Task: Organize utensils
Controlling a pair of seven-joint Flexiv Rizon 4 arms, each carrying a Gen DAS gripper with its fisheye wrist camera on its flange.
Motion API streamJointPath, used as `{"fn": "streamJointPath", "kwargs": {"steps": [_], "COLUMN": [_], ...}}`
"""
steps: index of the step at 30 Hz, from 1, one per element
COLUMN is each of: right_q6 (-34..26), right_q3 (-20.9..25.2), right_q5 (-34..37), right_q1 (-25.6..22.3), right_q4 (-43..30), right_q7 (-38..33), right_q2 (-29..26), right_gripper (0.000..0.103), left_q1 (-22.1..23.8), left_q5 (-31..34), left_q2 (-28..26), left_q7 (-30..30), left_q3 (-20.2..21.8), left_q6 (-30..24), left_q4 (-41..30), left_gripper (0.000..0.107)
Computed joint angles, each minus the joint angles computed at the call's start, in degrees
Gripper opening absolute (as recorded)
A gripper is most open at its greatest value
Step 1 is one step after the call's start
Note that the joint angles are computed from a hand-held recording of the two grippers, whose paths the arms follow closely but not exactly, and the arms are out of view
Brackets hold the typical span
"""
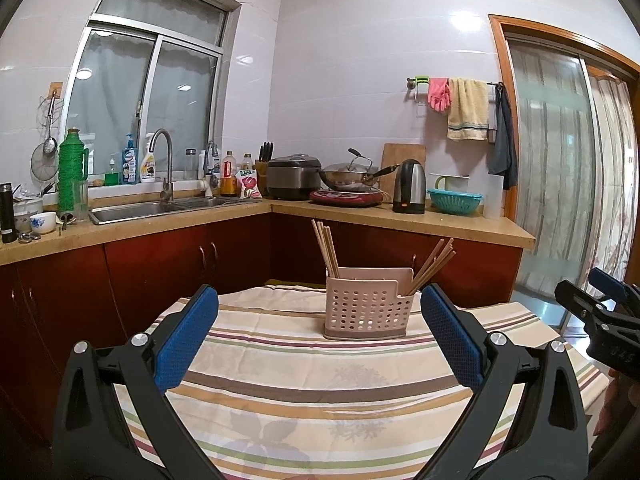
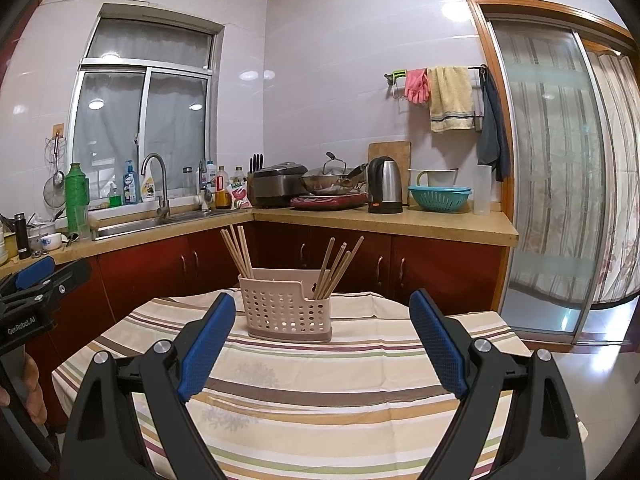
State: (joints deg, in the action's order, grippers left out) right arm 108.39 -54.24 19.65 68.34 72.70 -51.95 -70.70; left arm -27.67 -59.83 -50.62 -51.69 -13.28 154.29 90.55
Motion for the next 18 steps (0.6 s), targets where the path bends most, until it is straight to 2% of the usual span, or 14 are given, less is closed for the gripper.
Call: {"fn": "streamJointPath", "kwargs": {"steps": [6,18], "right_q6": [-0.3,-1.1], "right_q3": [0.4,2.5], "right_q5": [-0.5,-2.4], "right_q1": [-0.5,-2.3], "right_q4": [-0.5,-1.7], "right_q7": [0.2,0.9], "right_q2": [-0.2,-0.2], "right_gripper": [0.086,0.086], "left_q1": [0.2,-0.5], "left_q5": [0.9,-4.6], "left_q2": [-0.1,-4.1], "left_q7": [-0.9,6.0], "left_q3": [0.0,-1.6], "left_q6": [-1.0,1.7], "left_q4": [0.0,-6.8], "left_gripper": [0.099,0.099]}}
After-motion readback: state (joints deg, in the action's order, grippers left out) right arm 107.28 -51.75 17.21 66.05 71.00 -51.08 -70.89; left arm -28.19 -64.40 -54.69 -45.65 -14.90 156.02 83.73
